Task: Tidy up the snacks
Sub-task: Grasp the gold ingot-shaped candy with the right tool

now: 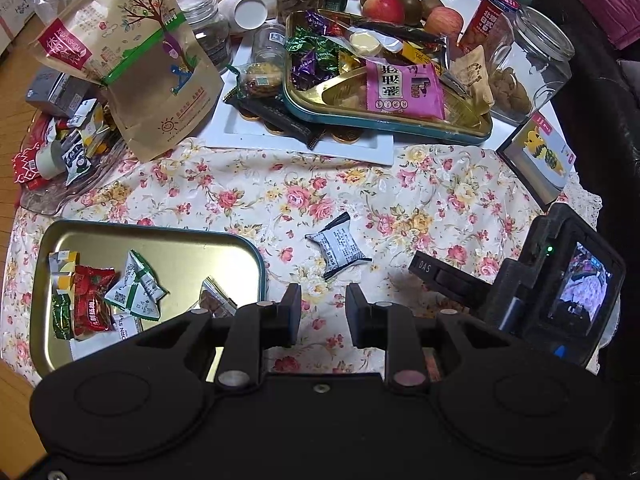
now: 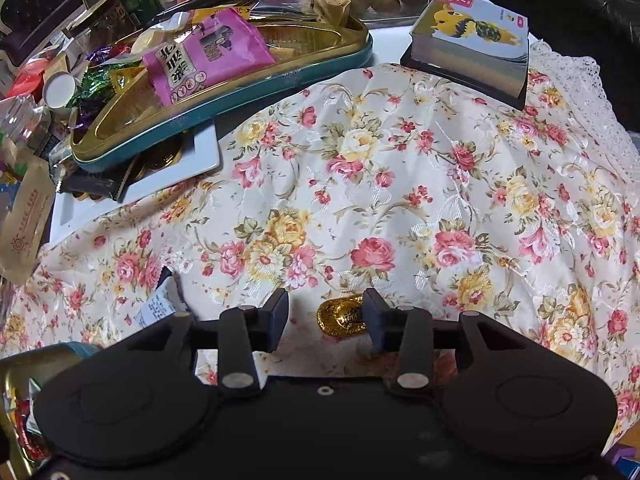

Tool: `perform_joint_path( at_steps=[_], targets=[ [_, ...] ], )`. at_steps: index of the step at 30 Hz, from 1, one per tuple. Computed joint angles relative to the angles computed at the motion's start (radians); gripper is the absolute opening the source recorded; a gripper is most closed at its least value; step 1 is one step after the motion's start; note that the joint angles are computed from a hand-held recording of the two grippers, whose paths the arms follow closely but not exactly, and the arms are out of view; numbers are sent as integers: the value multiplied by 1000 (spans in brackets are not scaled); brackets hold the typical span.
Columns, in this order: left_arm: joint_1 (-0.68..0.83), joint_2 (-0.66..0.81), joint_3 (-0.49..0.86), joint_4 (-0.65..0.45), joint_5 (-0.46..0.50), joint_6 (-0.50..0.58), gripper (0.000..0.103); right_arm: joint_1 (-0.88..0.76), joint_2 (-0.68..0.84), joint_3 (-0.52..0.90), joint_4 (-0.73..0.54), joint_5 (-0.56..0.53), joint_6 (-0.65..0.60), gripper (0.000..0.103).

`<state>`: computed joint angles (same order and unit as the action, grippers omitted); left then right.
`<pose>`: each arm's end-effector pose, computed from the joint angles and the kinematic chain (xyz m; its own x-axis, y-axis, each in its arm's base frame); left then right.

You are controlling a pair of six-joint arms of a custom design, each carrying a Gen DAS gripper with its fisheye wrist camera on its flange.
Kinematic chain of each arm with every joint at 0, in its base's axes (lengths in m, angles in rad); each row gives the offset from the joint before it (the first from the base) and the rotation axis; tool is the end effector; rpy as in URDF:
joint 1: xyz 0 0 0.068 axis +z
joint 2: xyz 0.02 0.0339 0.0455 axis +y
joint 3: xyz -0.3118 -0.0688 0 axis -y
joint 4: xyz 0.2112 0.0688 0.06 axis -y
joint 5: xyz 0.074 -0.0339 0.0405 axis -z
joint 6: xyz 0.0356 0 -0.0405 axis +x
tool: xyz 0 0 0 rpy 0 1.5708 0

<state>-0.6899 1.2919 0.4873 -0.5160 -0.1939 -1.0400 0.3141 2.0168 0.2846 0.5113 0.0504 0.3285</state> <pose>0.1207 -0.0907 0.1971 -0.8852 -0.3667 -0.2863 -0.3469 0.9303 -0.1190 0.2073 0.0654 0.0738 -0.9399 0.0335 -0.3397 0.0117 0.9978 0.0658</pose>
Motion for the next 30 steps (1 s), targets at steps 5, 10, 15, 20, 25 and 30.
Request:
perform_joint_path(
  at_steps=[5,10,15,20,25,30],
  targets=[
    [6,-9,0,-6,0,-2,35,-60,-21,1,-25,-69,-33,43],
    [14,-15,1,-5,6,4,35,-78,6,-1,-18,-98,-120,45],
    [6,4,2,5,10,7,35,-72,22,-4,-2,-76,-130,46],
    [6,-6,3,-1,6,5,35,-175,-13,29,-90,-156,-27,45],
    [4,-15,5,-4,4,0,35,-245,-4,75,-189,-267,23,45],
    [-7,2,5,4,6,4,35,-166,16,63,-129,-195,43,45]
  ],
)
